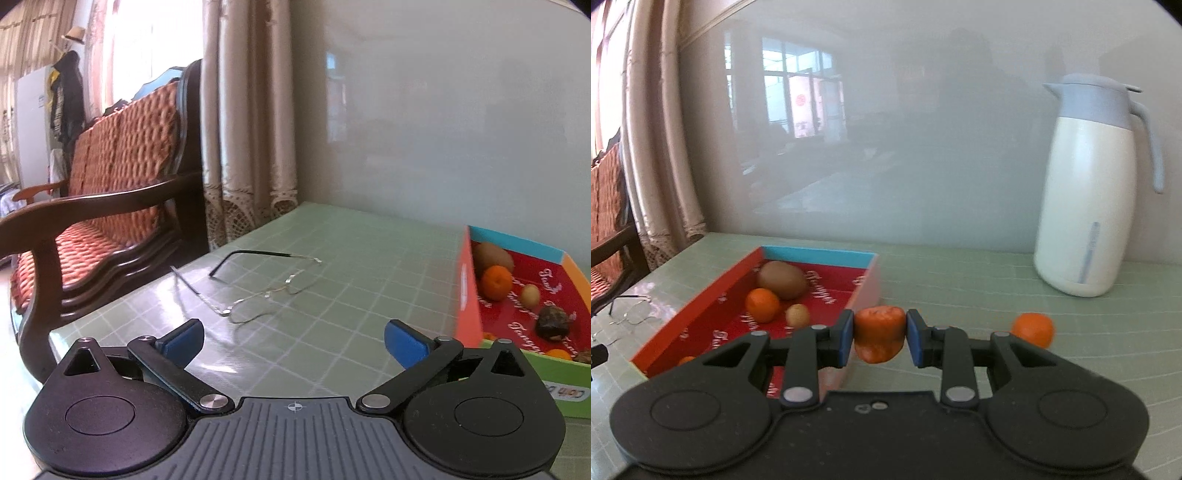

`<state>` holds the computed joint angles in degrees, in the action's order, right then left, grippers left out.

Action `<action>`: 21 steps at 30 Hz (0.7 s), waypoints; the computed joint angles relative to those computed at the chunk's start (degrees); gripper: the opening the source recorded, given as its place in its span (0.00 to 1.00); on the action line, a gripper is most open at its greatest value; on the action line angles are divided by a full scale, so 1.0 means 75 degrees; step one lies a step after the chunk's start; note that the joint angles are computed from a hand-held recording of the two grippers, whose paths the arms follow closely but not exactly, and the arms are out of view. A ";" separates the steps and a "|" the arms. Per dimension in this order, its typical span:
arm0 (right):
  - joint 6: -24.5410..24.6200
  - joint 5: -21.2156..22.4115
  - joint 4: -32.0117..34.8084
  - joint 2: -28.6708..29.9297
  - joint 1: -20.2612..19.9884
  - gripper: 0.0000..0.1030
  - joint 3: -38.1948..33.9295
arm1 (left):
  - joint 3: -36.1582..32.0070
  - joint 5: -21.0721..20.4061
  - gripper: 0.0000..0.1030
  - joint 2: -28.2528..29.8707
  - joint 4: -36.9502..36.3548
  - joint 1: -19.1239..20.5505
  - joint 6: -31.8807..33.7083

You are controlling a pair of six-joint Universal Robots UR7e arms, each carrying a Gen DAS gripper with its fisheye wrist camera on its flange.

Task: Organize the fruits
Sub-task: 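Carry the orange chunk into the box and open the right tool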

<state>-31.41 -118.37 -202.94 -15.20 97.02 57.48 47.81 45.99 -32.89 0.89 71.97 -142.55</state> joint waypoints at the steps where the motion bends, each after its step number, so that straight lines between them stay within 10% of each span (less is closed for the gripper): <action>1: 0.0005 0.0026 0.0052 0.0055 0.0021 0.28 -0.0075 | -0.0038 -0.0008 1.00 0.0009 0.0050 0.0017 -0.0025; 21: -0.0016 0.0427 0.0726 0.0688 0.0234 0.28 -0.0801 | -0.0147 -0.0092 1.00 0.0004 0.0123 0.0149 0.0054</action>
